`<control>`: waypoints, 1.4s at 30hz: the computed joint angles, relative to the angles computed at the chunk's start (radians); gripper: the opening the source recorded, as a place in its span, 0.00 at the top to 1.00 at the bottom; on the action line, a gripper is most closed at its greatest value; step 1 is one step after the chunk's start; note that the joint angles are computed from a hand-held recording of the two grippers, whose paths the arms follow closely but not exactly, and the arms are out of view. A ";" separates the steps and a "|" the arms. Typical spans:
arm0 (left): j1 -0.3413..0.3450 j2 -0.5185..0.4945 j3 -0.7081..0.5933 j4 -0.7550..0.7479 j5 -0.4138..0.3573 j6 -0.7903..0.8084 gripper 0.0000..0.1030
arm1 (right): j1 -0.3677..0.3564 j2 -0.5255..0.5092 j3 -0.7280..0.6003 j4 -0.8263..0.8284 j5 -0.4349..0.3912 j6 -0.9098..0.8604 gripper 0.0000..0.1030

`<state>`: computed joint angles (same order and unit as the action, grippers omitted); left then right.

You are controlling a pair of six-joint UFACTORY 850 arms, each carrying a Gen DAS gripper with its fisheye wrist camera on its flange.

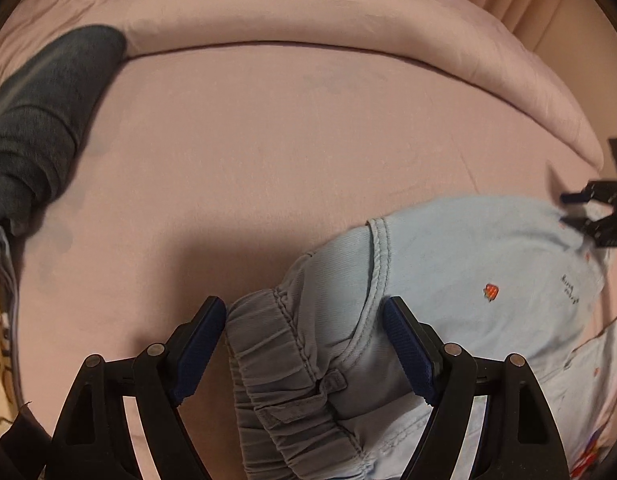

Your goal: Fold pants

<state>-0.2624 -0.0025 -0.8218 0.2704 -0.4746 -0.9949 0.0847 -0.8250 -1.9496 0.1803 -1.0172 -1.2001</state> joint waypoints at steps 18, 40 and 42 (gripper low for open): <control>-0.211 0.106 -0.014 0.498 -0.298 -0.411 0.68 | 0.011 0.337 0.408 0.112 0.472 -0.166 0.96; -0.837 0.088 0.115 0.638 -0.775 -0.945 0.68 | -0.358 0.968 1.164 0.532 0.413 -1.015 0.95; -0.829 0.089 0.123 0.632 -0.753 -0.977 0.68 | -0.354 0.974 1.204 0.500 0.453 -1.026 0.95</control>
